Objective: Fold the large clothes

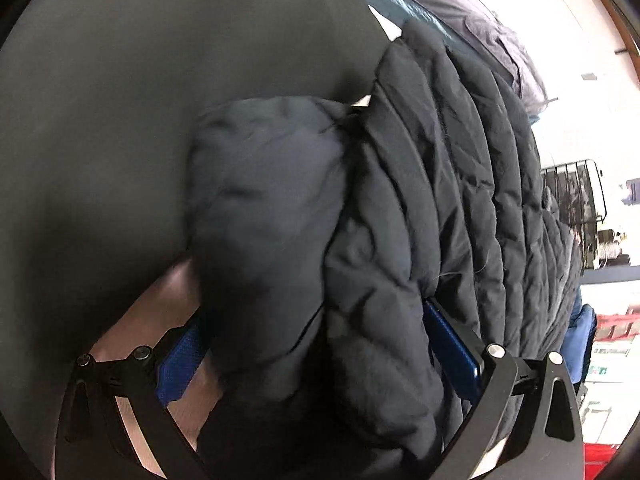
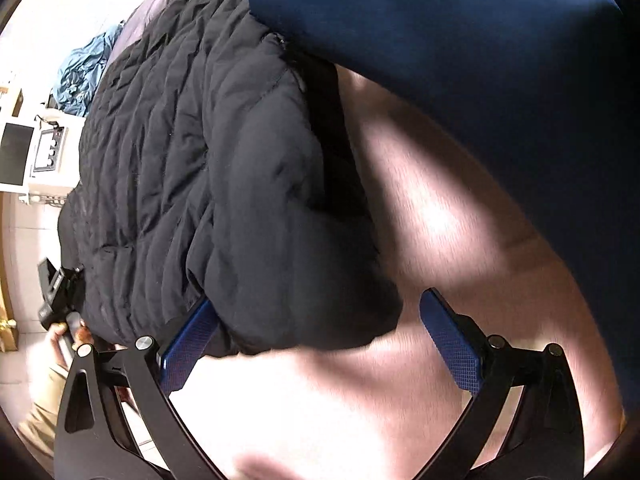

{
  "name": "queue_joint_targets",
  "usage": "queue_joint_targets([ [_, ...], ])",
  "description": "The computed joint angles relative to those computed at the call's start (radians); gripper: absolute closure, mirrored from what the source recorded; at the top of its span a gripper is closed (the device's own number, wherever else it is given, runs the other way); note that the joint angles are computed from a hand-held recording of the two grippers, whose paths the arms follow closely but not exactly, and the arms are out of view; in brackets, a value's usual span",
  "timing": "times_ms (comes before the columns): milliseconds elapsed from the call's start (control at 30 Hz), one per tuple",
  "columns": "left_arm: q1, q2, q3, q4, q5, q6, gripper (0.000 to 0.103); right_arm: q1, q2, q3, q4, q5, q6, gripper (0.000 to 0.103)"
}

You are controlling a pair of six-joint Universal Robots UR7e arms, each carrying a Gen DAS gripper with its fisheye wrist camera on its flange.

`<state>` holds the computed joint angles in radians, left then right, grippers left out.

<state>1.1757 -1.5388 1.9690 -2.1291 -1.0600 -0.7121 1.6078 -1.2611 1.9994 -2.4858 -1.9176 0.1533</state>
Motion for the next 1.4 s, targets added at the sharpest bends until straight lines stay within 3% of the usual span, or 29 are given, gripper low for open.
queue_joint_targets([
  [167, 0.02, 0.1, -0.086, 0.018, 0.014, 0.024, 0.005, -0.007, 0.046, -0.019, -0.046, -0.012, -0.038, 0.005],
  [400, 0.001, 0.126, -0.095, 0.002, 0.055, 0.019, 0.009, 0.008, 0.112, -0.073, -0.03, -0.052, -0.081, 0.005],
  [433, -0.008, 0.125, -0.089, -0.002, 0.061, 0.015, 0.013, 0.011, 0.113, -0.076, -0.024, -0.054, -0.086, 0.009],
  [500, -0.023, 0.128, -0.088, -0.004, 0.077, 0.007, 0.021, 0.011, 0.109, -0.086, 0.007, -0.023, -0.105, 0.027],
  [567, -0.04, 0.129, -0.088, 0.005, 0.099, -0.004, 0.029, 0.027, 0.114, -0.105, 0.04, -0.042, -0.091, 0.047],
  [733, -0.109, 0.137, -0.105, 0.086, 0.177, -0.066, 0.062, 0.087, 0.118, -0.117, 0.061, -0.129, -0.115, 0.068],
  [767, -0.118, 0.145, -0.113, 0.097, 0.188, -0.073, 0.065, 0.103, 0.116, -0.117, 0.06, -0.145, -0.122, 0.071],
  [833, -0.15, 0.139, -0.114, 0.122, 0.215, -0.086, 0.073, 0.137, 0.107, -0.116, 0.057, -0.169, -0.131, 0.074],
  [933, -0.189, 0.106, -0.096, 0.127, 0.228, -0.103, 0.077, 0.197, 0.082, -0.102, 0.034, -0.198, -0.168, 0.076],
  [1100, -0.27, 0.032, -0.051, 0.121, 0.224, -0.151, 0.08, 0.323, 0.051, -0.094, 0.008, -0.268, -0.264, 0.078],
  [1267, -0.379, -0.014, -0.021, 0.194, 0.252, -0.205, 0.081, 0.368, 0.008, -0.114, 0.024, -0.288, -0.343, 0.08],
  [1400, -0.448, -0.029, -0.02, 0.201, 0.259, -0.235, 0.082, 0.422, 0.021, -0.151, 0.027, -0.297, -0.359, 0.081],
])
